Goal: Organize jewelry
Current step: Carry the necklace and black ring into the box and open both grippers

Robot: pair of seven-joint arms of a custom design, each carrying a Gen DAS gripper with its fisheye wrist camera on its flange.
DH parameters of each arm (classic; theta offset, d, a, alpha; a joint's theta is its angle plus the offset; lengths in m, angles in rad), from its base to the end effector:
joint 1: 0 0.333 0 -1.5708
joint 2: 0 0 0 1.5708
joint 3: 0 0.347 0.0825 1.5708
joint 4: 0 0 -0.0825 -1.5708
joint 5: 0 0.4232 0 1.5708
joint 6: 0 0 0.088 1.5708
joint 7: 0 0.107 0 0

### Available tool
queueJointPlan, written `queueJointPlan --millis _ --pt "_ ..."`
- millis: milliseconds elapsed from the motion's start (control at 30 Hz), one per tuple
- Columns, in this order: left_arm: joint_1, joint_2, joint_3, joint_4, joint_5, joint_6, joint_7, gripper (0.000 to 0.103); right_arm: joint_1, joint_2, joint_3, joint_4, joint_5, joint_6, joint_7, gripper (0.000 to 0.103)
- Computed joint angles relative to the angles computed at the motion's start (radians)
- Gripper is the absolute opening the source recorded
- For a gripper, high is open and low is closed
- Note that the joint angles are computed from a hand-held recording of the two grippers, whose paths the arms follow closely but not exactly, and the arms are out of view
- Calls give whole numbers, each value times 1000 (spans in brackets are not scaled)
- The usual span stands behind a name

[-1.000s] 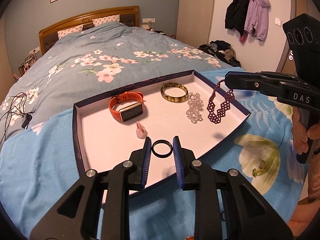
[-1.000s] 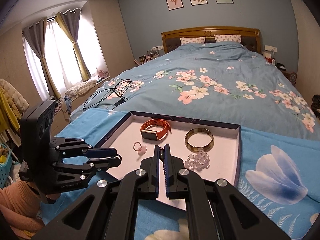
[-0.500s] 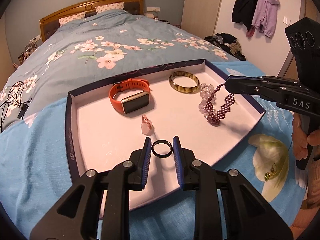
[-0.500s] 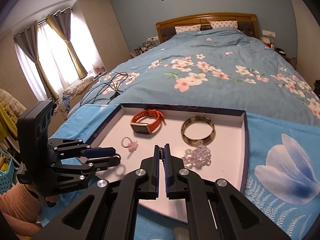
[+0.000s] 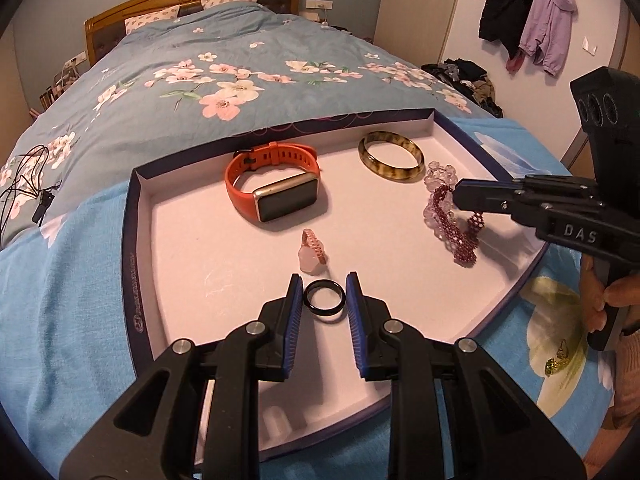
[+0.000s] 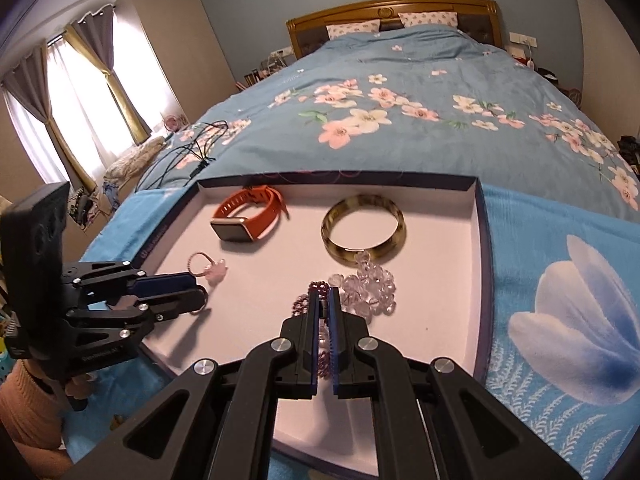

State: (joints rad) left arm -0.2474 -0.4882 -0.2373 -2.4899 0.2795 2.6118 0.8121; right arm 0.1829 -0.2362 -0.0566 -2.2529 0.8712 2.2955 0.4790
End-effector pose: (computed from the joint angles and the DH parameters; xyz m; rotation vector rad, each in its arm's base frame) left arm 0.4043 -0.2305 0.5310 -1.9281 1.8022 -0.7103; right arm 0.5277 0.0823 0.5099 -2.1488 0.9885 -0.0300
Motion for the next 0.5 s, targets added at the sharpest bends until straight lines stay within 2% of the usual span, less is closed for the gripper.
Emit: queueJointPlan --millis 500 --pt "35 44 -17 45 50 -6 -44 22 19 40 22 21 -2 93 36 3"
